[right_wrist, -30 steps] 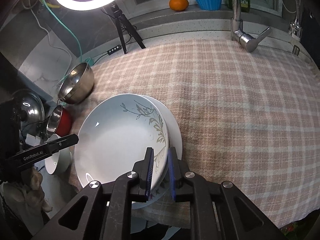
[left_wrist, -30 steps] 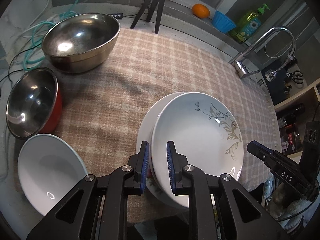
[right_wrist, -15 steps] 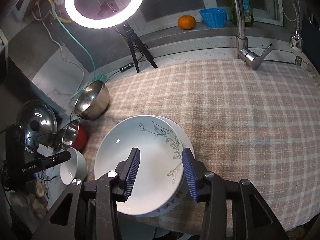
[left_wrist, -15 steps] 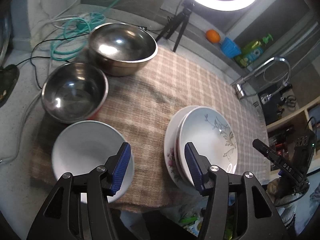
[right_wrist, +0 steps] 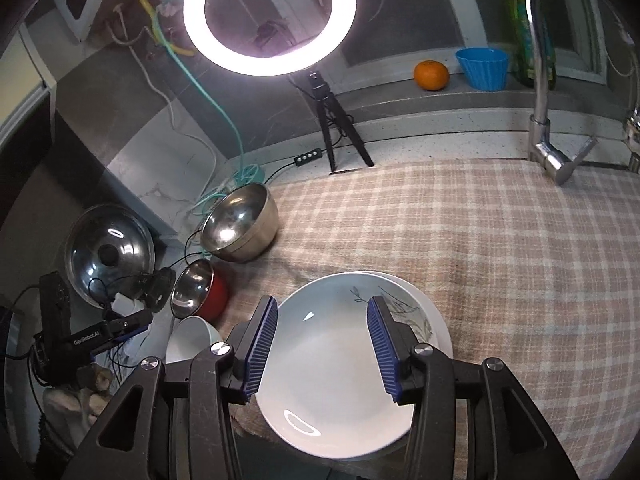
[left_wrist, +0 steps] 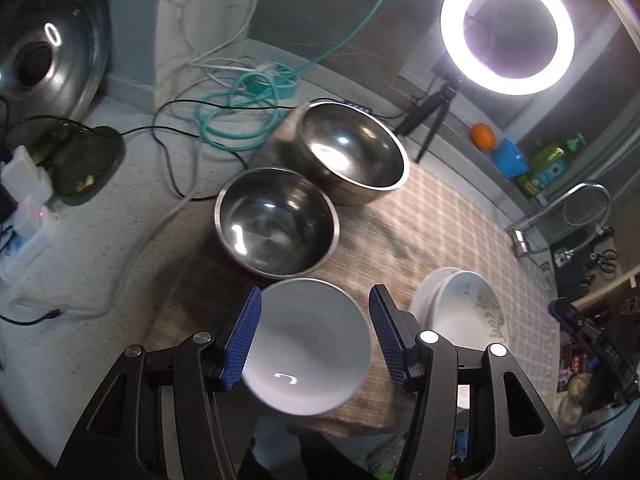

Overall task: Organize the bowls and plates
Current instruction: 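Open both grippers and lift them away from the plate stack, then move both grippers toward the stainless steel bowl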

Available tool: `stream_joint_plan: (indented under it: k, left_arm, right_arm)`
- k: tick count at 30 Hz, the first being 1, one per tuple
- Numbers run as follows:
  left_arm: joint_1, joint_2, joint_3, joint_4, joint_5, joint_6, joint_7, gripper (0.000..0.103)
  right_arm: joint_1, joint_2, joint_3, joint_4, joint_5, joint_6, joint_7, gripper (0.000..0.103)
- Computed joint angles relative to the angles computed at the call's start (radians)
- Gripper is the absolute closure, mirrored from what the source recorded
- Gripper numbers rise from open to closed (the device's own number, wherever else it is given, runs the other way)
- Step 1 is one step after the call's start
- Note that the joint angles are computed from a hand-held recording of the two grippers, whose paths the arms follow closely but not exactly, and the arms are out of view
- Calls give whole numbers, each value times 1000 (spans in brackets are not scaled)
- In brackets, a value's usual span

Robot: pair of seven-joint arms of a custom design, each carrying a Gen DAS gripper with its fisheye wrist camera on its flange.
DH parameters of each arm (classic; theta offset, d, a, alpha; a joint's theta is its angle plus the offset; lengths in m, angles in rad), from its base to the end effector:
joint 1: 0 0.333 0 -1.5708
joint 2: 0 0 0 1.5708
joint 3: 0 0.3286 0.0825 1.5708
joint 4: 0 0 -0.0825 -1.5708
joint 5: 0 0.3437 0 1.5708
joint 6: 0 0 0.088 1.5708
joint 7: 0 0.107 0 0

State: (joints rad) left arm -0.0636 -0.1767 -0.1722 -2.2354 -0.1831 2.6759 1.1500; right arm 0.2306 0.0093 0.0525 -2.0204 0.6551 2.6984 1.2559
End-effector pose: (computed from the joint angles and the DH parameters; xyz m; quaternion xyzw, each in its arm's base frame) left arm 0.4860 -0.1163 0.5448 -0.7706 0.5590 -0.2929 0.0893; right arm 0.5459 0.1374 0.5469 -0.6834 0.6208 -0.0659 0.3784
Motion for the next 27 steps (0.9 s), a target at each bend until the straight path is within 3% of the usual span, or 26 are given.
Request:
stream_joint_plan:
  k: [6, 10, 17, 20, 27]
  left_arm:
    - [38, -4, -8, 13, 106, -12, -61, 48]
    - [45, 1, -4, 34, 131, 3, -60, 48]
    - [22, 67, 28, 137, 20, -16, 49, 50]
    - [11, 113, 47, 194, -96, -36, 135, 52]
    - [23, 234, 48, 327, -26, -92, 81, 66]
  right_arm:
    - [7, 48, 16, 119, -156, -83, 51, 60]
    - [-4, 90, 31, 213, -152, -146, 37, 60]
    - [-16, 196, 54, 419, -211, -234, 37, 60]
    - [-26, 273, 67, 533, -242, -286, 50, 60]
    - [-45, 484, 98, 812, -287, -449, 132, 73]
